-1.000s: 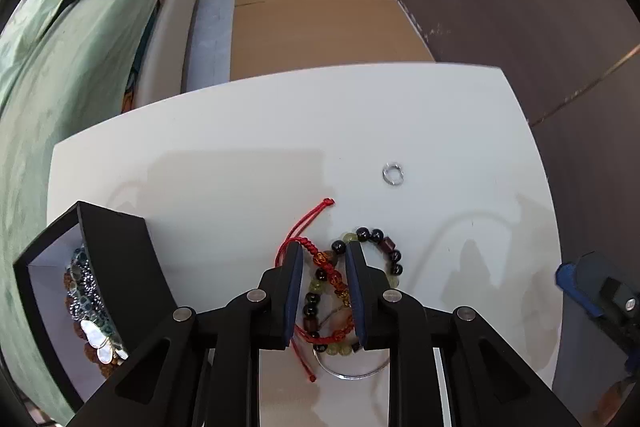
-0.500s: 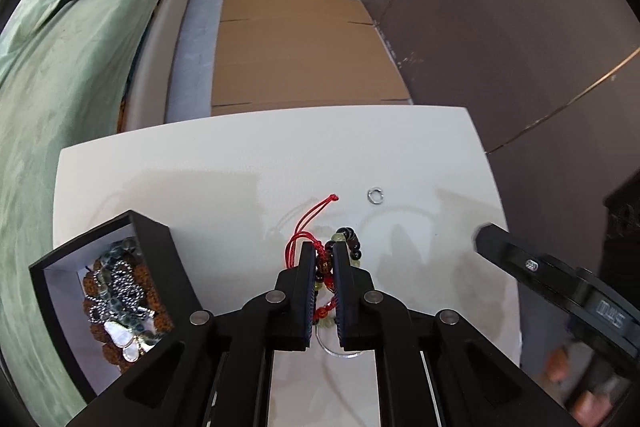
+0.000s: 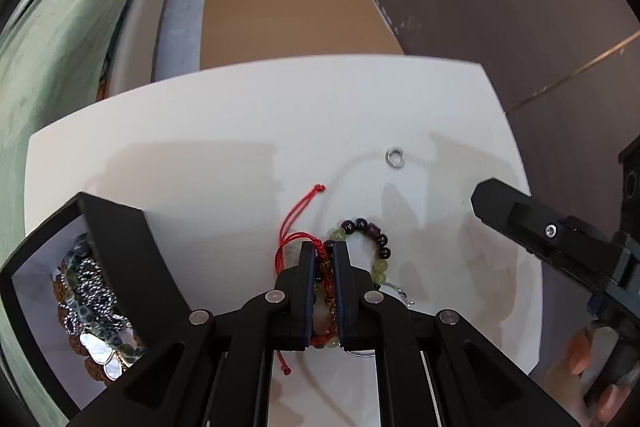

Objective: Organize jewelry

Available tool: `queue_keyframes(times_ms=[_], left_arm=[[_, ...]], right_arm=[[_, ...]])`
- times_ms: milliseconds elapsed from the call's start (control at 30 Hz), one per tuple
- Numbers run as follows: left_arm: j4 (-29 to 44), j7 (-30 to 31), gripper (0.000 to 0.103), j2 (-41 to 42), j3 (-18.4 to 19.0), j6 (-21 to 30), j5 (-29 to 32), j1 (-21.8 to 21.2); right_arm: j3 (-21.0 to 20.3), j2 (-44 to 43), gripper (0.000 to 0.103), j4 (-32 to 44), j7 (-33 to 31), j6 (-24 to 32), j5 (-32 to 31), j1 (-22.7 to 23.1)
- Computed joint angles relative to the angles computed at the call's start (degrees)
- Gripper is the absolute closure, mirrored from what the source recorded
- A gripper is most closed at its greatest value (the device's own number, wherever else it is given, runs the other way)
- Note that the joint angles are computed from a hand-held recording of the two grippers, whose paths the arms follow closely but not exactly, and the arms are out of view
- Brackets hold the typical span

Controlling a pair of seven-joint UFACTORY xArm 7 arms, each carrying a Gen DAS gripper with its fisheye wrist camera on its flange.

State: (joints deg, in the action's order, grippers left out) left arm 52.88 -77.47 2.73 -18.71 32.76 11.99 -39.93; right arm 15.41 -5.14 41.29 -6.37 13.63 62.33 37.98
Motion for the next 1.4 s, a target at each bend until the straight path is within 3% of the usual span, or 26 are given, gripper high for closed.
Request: queue_keyframes(times_ms=[400, 567, 733, 833, 1000, 1067, 1133, 1400], left_arm=[[-2.3, -0.2, 0.094, -3.3, -0.3, -2.0, -0.8, 0.9], [-2.0, -3.6, 0.101, -5.5, -1.1, 0.1, 3.6, 1.4], [-1.8, -0.6, 0.101, -6.2, -1.2, 0.6, 0.6, 2.1], [-0.4, 0.6, 0.1, -4.8, -1.3, 2.1, -1.7, 2.1], [2.0, 1.6, 0.087, -2.2, -1.1, 3.8, -2.5, 1.5], [3.3, 1.3, 0.067, -1.1, -1.0, 4.9, -2.0, 1.1], [4.2, 1.2, 0.054, -0.5, -0.8, 5.9, -1.3, 0.6], [8.4, -1.4, 0.054, 3.2, 0.2, 9.9, 1.7, -1.0]], right_arm=[[-0.1, -0.1, 0.047, 0.1, -2.1, 0.0, 2.3, -0.2], [-0.2, -0.5, 0.047, 0.0, -3.3, -0.1, 3.3, 0.0], [0.1, 0.5, 0.047, 0.8, -2.9, -0.1, 1.7, -0.1], [-0.2, 0.1, 0.047, 0.8, -4.5, 0.4, 4.2, -0.2], [-0.8, -2.1, 0.047, -0.5, -6.1, -0.4, 6.4, -0.3], [-1.3, -2.6, 0.047, -0.7, -7.0, -0.3, 7.7, -0.3], [-1.5, -2.8, 0.047, -0.9, -7.4, -0.1, 8.4, -0.3], [-1.6, -3.7, 0.047, -1.2, -9.2, 0.1, 10.9, -0.4]])
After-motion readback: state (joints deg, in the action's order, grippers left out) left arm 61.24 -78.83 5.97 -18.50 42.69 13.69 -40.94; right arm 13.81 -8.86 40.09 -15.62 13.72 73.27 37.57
